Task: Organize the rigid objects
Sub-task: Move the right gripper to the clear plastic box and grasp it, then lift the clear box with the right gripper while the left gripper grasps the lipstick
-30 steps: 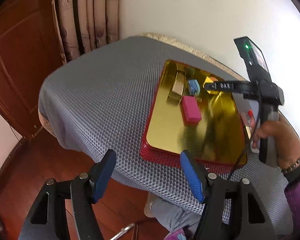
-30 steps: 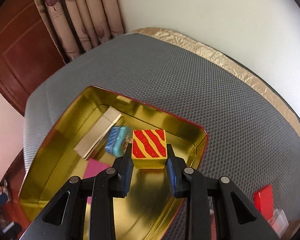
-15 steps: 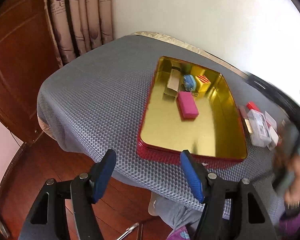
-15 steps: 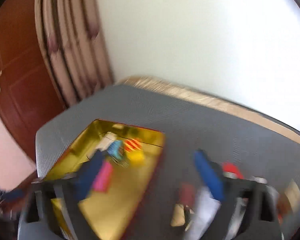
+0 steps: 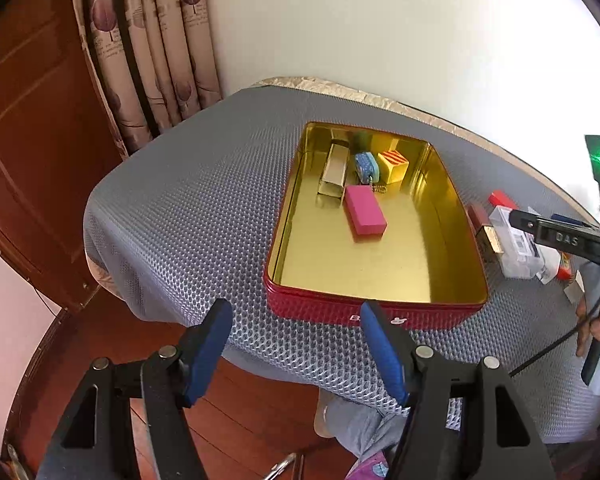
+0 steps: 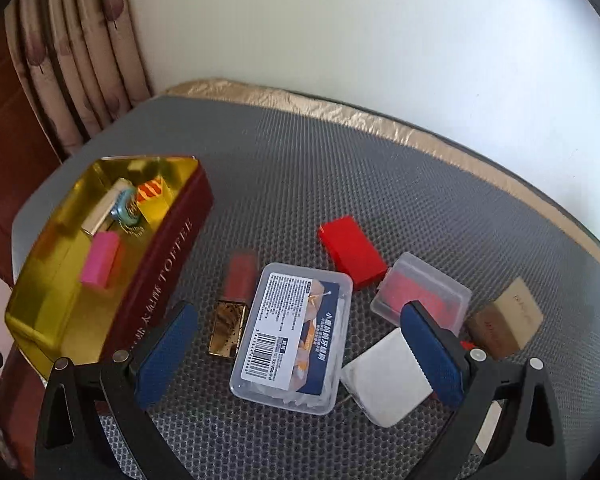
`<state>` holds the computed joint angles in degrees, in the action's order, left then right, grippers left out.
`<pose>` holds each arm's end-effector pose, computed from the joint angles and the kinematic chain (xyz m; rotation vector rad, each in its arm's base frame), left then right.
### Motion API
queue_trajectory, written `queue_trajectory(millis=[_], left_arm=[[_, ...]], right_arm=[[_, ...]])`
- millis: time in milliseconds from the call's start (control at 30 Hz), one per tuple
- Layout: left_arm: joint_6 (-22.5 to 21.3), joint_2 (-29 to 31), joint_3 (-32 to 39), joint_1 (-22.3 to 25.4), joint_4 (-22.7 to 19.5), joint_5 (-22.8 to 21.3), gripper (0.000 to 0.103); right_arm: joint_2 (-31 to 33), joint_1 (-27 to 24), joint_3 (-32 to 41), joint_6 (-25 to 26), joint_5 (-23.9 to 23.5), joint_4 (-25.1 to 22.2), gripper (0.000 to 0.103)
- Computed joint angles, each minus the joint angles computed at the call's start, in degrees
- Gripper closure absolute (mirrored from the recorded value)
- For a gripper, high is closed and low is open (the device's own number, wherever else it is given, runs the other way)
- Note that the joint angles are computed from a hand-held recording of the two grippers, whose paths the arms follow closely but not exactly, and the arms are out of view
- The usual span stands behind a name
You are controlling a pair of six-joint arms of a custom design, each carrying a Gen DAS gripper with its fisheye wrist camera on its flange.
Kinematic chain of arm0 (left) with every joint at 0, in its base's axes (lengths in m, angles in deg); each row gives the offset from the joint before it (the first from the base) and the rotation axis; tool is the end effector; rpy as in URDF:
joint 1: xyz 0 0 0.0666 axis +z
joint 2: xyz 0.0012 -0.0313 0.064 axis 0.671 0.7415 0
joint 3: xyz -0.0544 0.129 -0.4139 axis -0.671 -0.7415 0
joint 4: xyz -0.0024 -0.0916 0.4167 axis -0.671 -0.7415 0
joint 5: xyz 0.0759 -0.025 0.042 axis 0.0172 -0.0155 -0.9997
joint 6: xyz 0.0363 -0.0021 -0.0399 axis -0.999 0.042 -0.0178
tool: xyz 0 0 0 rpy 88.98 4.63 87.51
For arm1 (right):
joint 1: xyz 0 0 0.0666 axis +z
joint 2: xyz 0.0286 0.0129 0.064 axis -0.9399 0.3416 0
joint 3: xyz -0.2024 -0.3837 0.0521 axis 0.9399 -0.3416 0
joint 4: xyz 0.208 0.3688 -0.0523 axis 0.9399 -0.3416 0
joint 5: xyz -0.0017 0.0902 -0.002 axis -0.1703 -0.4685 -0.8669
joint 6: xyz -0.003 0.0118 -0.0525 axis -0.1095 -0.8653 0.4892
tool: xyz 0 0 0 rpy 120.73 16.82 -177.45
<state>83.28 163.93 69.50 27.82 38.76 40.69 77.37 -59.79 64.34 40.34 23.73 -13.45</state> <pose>0.4879 -0.1256 0.3825 0.3852 2.4925 -0.1016 0.4284 0.0690 0.3256 0.3845 2.4905 -0.0424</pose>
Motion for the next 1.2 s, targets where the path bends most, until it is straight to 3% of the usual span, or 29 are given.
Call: queue_trajectory(millis=[67,267,400,500,567,733,833,933,1033,1200], left_arm=[[-0.06,0.26,0.23,0.19,-0.40,0.20,0.035],[0.34,1.25,1.11,0.74,-1.72,1.16,0.035],[0.16,1.65,1.37,0.66,-2.74,1.10,0.035],[-0.08,1.55,1.16,0.43,-2.53,0.46,0.035],[-0.33,1.48,1.08,0.36,-2.50,0.58,0.035],[-1.51,0.81,0.51,0.00,-1.59,0.91,0.035],[-3.10,-0.22,-0.11,-0.34,-1.05,3.33,0.035],[-4.87,-1.92,-1.09,-1.00,-0.11,5.65,0.035],[-6.24,-3.83,-1.92,-2.81,0.96,4.31,0.035],[-6.26,-3.81,1.16,-7.04,-1.14,6.91,0.035]], right_arm=[[1.28,0.31,0.61,-0.02,1.13,-1.12,0.002],[3.34,-1.21,1.63,-0.31,-2.50,-2.94,0.010],[5.34,-1.97,2.69,-1.11,-4.65,-4.54,0.027],[5.19,-2.90,2.10,-2.81,-8.33,-2.71,0.043],[4.79,-2.87,1.98,-3.11,-8.37,-2.38,0.043],[-4.56,-2.57,-2.96,-5.74,-10.06,1.97,0.046],[-10.96,-2.20,-5.78,-7.44,-8.37,0.93,0.046],[-18.53,-2.36,-9.72,-9.68,-5.78,-1.50,0.046],[-25.99,-4.13,-13.01,-11.19,-5.09,-6.13,0.046],[-34.82,-6.48,-16.51,-12.06,-5.02,-12.64,0.046]])
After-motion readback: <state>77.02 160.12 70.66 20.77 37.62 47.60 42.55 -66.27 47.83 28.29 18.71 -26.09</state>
